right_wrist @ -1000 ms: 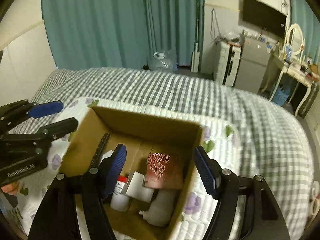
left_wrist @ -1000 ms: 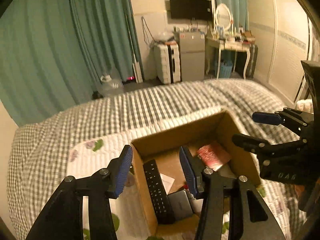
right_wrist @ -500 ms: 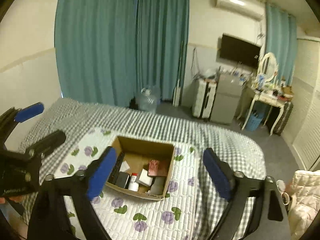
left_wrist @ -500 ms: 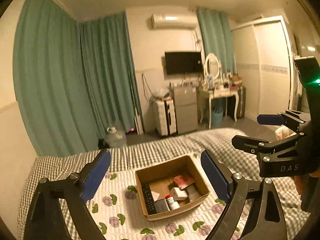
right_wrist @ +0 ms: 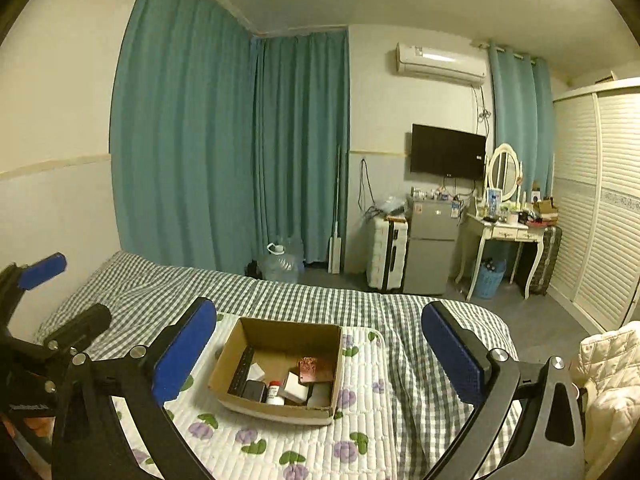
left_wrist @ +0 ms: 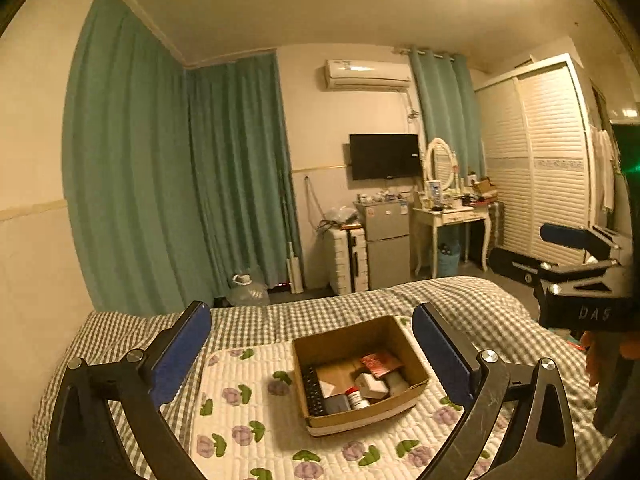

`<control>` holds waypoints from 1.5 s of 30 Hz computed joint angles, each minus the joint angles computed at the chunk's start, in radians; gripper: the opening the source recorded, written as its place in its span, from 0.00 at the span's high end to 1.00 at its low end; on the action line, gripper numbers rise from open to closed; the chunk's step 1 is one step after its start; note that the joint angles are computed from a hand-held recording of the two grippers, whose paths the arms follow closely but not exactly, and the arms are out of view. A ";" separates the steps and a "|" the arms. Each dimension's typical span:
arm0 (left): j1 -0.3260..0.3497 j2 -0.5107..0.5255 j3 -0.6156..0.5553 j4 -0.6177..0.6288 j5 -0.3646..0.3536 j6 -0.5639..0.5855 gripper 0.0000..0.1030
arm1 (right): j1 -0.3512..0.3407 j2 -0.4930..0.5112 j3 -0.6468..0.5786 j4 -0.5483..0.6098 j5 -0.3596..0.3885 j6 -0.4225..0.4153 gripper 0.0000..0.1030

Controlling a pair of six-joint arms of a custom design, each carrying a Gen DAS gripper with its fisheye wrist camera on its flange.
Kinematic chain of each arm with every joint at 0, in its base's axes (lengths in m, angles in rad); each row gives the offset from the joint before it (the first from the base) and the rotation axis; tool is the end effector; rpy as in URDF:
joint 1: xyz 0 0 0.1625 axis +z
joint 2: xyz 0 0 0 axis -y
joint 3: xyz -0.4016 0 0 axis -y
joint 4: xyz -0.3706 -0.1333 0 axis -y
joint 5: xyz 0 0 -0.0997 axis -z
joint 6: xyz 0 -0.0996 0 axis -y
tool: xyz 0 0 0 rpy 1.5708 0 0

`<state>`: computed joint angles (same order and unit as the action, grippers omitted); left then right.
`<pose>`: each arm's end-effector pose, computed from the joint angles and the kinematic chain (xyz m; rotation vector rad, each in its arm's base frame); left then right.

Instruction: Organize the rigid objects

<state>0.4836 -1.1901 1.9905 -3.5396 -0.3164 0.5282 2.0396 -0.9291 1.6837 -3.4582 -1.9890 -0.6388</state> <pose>-0.3144 -0.4226 0.3490 0.6857 1.8174 -1.4635 0.3698 -0.5246 0.2820 0.9391 -2.1048 1.4061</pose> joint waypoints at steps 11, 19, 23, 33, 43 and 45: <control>0.155 -0.022 0.150 0.031 -0.054 -0.198 0.00 | -0.113 0.169 0.079 -0.161 0.051 0.009 0.00; 0.196 -0.031 0.193 0.150 -0.084 -0.335 0.00 | -0.159 0.219 0.051 -0.109 0.030 0.084 0.00; 0.208 -0.032 0.192 0.155 -0.084 -0.353 0.00 | -0.159 0.212 0.059 -0.110 0.033 0.092 0.00; 0.189 0.011 0.180 0.007 -0.041 -0.232 0.00 | -0.153 0.203 0.087 -0.133 0.045 0.051 0.00; 0.201 -0.024 0.187 0.147 -0.073 -0.321 0.00 | -0.152 0.204 0.090 -0.128 0.032 0.057 0.00; 0.200 -0.022 0.187 0.142 -0.074 -0.318 0.00 | -0.151 0.206 0.088 -0.133 0.022 0.058 0.00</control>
<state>0.6833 -1.2120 2.1772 -3.3974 -0.3905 0.2101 1.8886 -0.7226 1.7716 -3.5908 -1.9668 -0.5807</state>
